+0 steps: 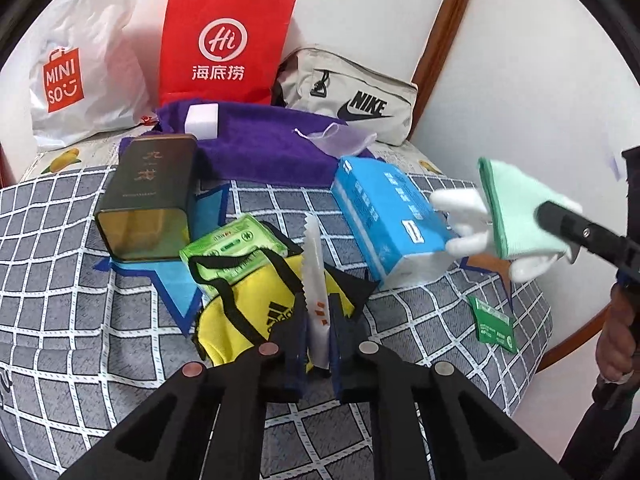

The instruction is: Organize soft objects

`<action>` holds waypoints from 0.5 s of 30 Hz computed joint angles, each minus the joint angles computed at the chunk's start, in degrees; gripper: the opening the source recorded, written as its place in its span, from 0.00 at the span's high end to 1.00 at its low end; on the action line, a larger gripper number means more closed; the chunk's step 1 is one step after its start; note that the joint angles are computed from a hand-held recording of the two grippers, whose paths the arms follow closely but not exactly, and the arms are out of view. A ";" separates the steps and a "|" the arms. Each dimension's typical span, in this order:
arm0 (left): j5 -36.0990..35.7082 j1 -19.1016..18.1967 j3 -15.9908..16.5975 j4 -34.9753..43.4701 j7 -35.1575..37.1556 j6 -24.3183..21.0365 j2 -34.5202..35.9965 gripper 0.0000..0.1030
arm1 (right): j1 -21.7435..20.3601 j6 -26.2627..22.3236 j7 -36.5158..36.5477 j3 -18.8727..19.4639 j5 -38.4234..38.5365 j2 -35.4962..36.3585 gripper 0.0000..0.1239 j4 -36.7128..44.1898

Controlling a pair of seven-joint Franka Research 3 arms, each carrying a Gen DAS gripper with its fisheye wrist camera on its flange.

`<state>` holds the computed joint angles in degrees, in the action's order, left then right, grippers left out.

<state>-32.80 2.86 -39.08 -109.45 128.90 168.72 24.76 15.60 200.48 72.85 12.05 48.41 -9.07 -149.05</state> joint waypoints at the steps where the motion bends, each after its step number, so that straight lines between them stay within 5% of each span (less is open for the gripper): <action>1: 0.22 -0.18 0.22 0.12 -0.25 0.10 -0.11 0.91 | -0.53 0.02 -0.94 0.62 1.21 0.03 0.91 0.25; 4: 1.71 -1.50 1.92 1.01 -2.22 -0.10 -0.26 0.91 | -1.76 0.02 -4.20 1.96 4.77 0.36 0.91 1.47; 7: 4.03 -3.06 4.06 1.77 -4.80 -0.20 -0.57 0.91 | -3.78 0.53 -14.88 5.11 16.01 1.31 0.91 4.55; 15: 7.72 -4.58 6.61 4.53 -9.22 -1.80 -0.54 0.91 | -0.82 -0.16 -24.64 1.24 25.38 2.46 0.91 8.63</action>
